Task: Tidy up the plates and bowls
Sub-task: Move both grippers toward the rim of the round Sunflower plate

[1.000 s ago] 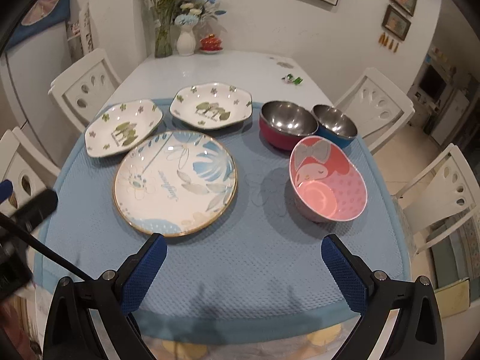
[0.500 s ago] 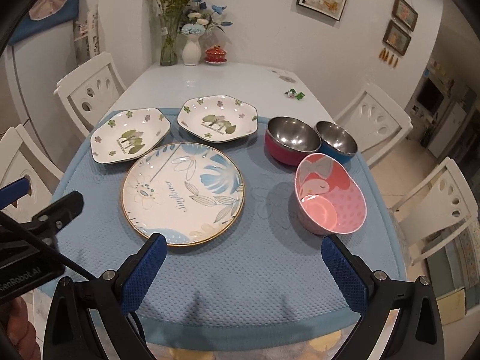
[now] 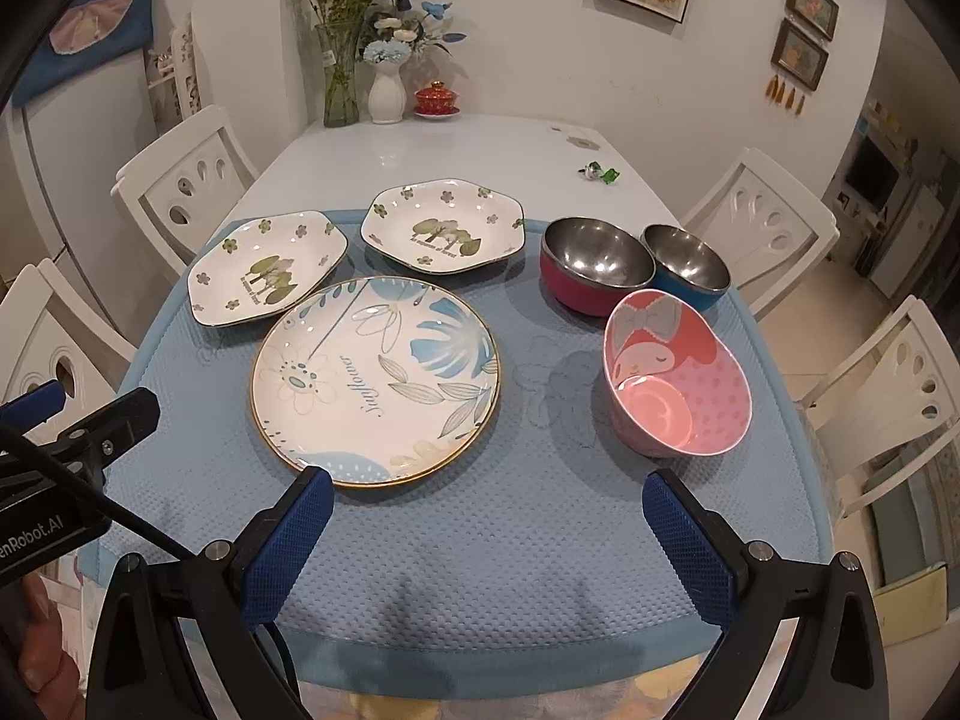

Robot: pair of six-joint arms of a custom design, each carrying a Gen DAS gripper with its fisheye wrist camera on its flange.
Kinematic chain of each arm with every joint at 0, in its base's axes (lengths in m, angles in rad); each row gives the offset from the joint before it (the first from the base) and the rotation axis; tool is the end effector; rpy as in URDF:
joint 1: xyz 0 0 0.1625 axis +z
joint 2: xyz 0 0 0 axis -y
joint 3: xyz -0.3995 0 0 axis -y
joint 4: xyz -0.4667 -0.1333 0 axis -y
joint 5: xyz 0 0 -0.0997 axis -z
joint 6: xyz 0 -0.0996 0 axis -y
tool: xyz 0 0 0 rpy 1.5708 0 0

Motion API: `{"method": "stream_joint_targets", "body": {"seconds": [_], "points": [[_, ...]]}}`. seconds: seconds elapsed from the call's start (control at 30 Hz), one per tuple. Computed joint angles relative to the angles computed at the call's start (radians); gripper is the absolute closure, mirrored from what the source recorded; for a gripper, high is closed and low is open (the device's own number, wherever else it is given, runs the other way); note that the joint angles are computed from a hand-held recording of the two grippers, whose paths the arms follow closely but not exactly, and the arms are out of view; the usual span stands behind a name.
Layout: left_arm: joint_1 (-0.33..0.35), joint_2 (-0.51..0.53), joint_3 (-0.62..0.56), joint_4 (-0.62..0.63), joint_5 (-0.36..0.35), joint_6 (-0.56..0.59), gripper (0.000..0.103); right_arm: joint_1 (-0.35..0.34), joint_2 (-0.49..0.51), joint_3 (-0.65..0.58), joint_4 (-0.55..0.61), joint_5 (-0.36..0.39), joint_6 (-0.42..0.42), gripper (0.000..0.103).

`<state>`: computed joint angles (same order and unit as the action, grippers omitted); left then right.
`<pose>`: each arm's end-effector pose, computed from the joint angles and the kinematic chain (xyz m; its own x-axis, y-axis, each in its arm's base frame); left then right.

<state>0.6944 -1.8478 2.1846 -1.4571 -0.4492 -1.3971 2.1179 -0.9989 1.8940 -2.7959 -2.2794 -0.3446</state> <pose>-0.1663 -0.4287 0.3102 -0.6773 -0.4664 -0.5690 0.1427 0.6754 -0.7235 0.3846 -0.4998 0.0950 -0.5473 -0.4752 0.6889 -0.7193 0.6879 -0.0970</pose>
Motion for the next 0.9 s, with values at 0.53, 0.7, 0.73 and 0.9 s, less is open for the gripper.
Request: {"method": "stream_joint_targets", "body": {"seconds": [0.53, 0.7, 0.73, 0.9], "points": [[0.011, 0.001, -0.008, 0.033, -0.004, -0.039, 0.001, -0.017, 0.005, -0.009, -0.027, 0.045, -0.012, 0.001], [0.015, 0.001, -0.008, 0.026, -0.003, -0.031, 0.001, -0.019, 0.013, -0.019, -0.010, 0.038, 0.001, 0.001], [0.016, 0.001, -0.009, 0.028, -0.002, -0.030, 0.001, -0.019, 0.013, -0.020, -0.006, 0.039, 0.002, 0.001], [0.026, 0.007, -0.009, 0.018, -0.005, -0.018, 0.001, -0.026, 0.018, -0.027, 0.016, 0.044, 0.017, 0.001]]}}
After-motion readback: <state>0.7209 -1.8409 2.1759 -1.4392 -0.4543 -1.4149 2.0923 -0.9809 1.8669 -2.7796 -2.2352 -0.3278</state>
